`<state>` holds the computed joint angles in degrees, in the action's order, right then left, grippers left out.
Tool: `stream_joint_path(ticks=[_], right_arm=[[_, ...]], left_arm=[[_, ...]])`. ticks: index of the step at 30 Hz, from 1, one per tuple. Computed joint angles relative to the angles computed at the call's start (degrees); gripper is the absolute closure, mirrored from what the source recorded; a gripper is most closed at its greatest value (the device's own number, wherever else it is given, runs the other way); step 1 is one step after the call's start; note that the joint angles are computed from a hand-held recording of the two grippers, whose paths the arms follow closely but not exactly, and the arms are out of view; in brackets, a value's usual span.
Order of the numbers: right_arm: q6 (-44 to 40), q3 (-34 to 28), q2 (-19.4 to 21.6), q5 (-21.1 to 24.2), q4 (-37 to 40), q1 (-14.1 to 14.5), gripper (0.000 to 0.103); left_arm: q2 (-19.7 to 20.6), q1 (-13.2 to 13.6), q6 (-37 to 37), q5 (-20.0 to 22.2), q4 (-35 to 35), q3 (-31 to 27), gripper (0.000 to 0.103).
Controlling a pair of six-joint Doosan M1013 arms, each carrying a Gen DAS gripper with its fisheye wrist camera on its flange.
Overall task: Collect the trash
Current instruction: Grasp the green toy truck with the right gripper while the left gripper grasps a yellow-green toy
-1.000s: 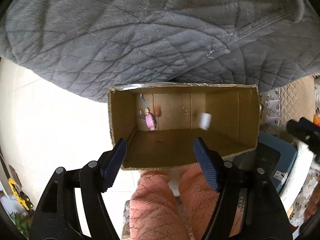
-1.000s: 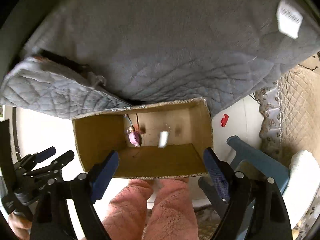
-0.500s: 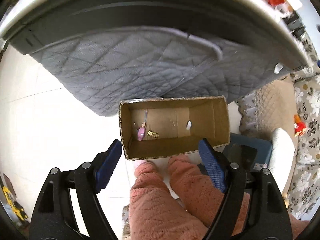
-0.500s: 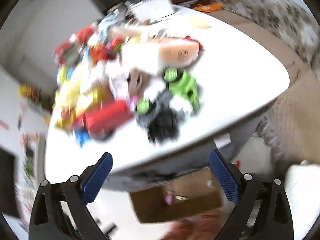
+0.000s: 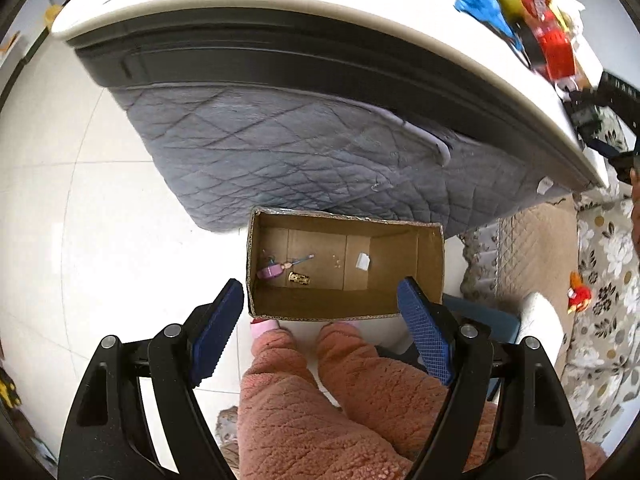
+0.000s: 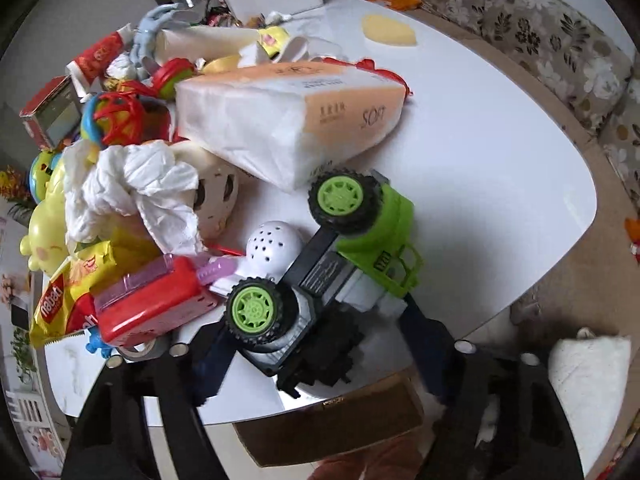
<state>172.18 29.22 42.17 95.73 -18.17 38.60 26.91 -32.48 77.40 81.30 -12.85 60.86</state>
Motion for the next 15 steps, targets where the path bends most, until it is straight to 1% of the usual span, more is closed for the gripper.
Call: stream_joint_path(ticks=[3,6,9,12,15], right_arm=[[-0.49,1.82,-1.04,-1.08,0.31,0.2,0.031],[0.55,4.5,-2.97,-3.55,-0.08,1.11,0.031],[-0.1,4.34,-3.84,-3.79,-1.67,2.22,0.031],[-2.18,3.24,-4.39,-3.78,-3.07,3.42,0.031],[-4.38,2.52,-5.05,-4.58,-3.96,4.8,0.031]], left_arm=[[-0.08,0.24,-0.11,0.02,-0.06,-0.14,0.026],[0.03,0.29,0.05,-0.07,-0.12,-0.86,0.026],[0.38,0.33,0.42,-0.38,-0.51,-2.21,0.026],[1.42,0.16,1.7,-0.66,-1.06,-5.4,0.026],[3.01,-0.15,3.83,-2.31,-2.22,-10.19,0.026]])
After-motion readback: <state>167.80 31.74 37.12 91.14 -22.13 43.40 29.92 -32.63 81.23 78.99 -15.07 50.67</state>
